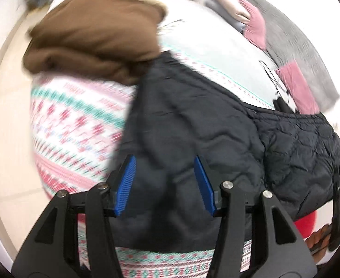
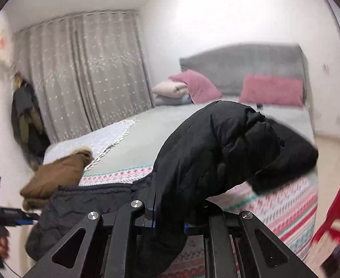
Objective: Fold large clothes
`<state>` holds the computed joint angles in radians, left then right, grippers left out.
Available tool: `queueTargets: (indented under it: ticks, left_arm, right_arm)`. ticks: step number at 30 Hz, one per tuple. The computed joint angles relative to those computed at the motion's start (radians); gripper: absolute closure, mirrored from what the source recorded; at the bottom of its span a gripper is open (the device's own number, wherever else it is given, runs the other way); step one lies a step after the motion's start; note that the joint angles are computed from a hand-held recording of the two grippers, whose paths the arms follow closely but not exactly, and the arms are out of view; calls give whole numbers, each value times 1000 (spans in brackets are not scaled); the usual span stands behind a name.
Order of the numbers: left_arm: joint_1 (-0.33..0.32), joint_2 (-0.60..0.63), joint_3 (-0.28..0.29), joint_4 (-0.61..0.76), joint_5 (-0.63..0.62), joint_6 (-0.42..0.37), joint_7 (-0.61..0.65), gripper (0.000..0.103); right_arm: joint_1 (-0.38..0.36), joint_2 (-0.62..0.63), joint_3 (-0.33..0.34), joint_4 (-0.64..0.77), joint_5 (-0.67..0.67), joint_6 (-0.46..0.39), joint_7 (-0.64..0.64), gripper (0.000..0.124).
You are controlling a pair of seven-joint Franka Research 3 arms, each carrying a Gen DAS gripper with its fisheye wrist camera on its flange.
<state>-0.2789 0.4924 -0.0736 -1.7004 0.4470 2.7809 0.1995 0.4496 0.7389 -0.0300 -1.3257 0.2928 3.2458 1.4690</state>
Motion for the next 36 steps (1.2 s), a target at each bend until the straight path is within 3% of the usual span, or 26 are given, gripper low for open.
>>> queueTargets:
  ticks: [5,11,15,19,24,26,33,36]
  left_arm:
    - [20,-51,1,-120,-25,132,-19,49]
    - [5,-92,31,-187,-9,234,-61,49]
    - [10,-102,28,-199,-18,253,-50,49]
    - [-31,-135,99,-257,0,314,-122,49]
    - [-107,-173,216,-331,44,393,-230,49]
    - [-118,-178,237,-347,47,409,-247,49]
    - [-62,-179,186,-371,-17,449,-186,49]
    - [-25,-174,142,-370,-53,475,-133,49]
  right_arm:
    - [145,3,-151,3,-40,24,-25,110]
    - [255,23,-234,22,-65,43,-105,110]
    - [397,77,-390,56,-38,34,-131,110]
    - [496,140,-501,99,-38,7,-115,110]
    - [505,229,-472,213,-171,-38,-186,110]
    - [500,271,-449,258,-238,-51,-240,110]
    - [496,416,-450,402,-382,-104,-308,109]
    - [447,430,-352,444,-420,-132,-368,109]
